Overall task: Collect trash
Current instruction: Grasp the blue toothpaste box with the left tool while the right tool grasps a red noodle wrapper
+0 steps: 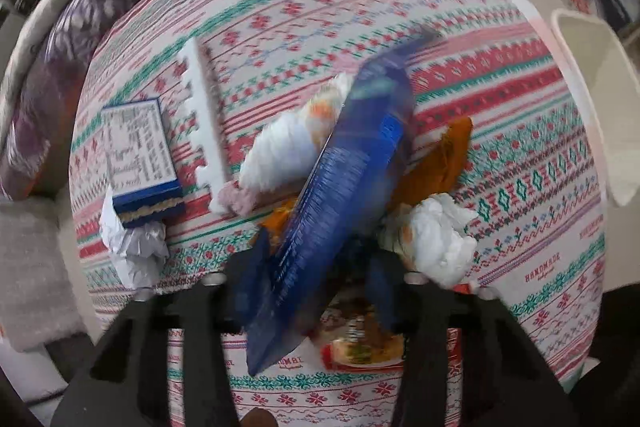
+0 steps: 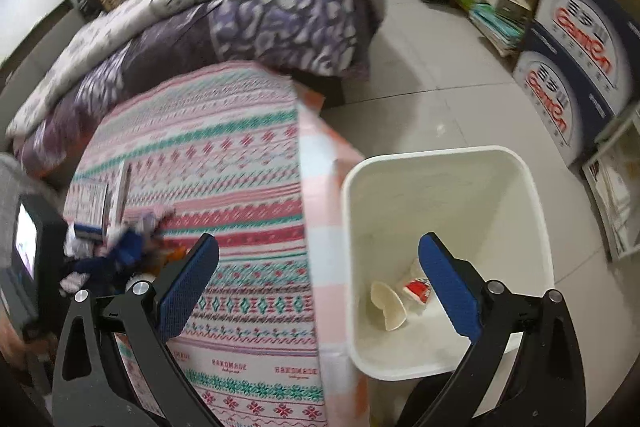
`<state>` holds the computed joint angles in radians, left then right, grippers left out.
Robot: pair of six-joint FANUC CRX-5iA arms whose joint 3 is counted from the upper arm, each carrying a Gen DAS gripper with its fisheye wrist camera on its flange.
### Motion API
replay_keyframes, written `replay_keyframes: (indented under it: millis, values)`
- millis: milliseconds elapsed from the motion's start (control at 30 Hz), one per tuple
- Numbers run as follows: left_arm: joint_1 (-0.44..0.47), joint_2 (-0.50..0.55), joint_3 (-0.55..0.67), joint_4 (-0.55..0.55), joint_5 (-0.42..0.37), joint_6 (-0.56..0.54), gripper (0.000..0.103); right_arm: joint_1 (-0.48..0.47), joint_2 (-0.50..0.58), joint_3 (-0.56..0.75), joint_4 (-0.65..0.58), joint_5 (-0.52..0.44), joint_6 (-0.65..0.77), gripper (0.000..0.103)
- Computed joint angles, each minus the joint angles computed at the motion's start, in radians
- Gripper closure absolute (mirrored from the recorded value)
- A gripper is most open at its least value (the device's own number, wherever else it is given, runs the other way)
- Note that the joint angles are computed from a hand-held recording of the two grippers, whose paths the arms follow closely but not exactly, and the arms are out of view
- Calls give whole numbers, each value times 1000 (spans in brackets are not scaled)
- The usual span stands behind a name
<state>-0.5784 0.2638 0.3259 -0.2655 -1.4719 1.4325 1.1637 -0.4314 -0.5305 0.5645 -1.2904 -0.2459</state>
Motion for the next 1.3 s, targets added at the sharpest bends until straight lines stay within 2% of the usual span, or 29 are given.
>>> replay_keyframes:
  millis: [133,367,633,733,967,1000,1033,1067,1167,1233,1300]
  values:
    - [58,-48,-46,66,49,4,79,12,35,19,19,25,48,7]
    - [167,-171,-146,206,164,38,79,46,98,52,59,135,174,7]
    - [257,-305,-228,288,272,112,79,75,229,148,-2,311,490,9]
    - [283,-345,-263,321,308,134,79,96,306,210,-33,309,631,12]
    - [311,-390,-305,315,316,139,79,99,424,297,-74,265,747,16]
    - [317,-393,-310,317,315,137,79,96,437,306,-82,261,756,18]
    - [321,-396,-315,316,315,134,79,90,449,318,-100,256,771,27]
    - [329,-401,-321,316,315,129,79,84,459,325,-118,255,779,42]
    - [337,-404,-327,314,313,130,79,64,455,324,-160,286,772,60]
    - [339,-406,-330,315,319,136,79,61,442,315,-147,302,747,68]
    - [344,-410,-336,324,330,138,79,59,411,291,-122,338,699,69]
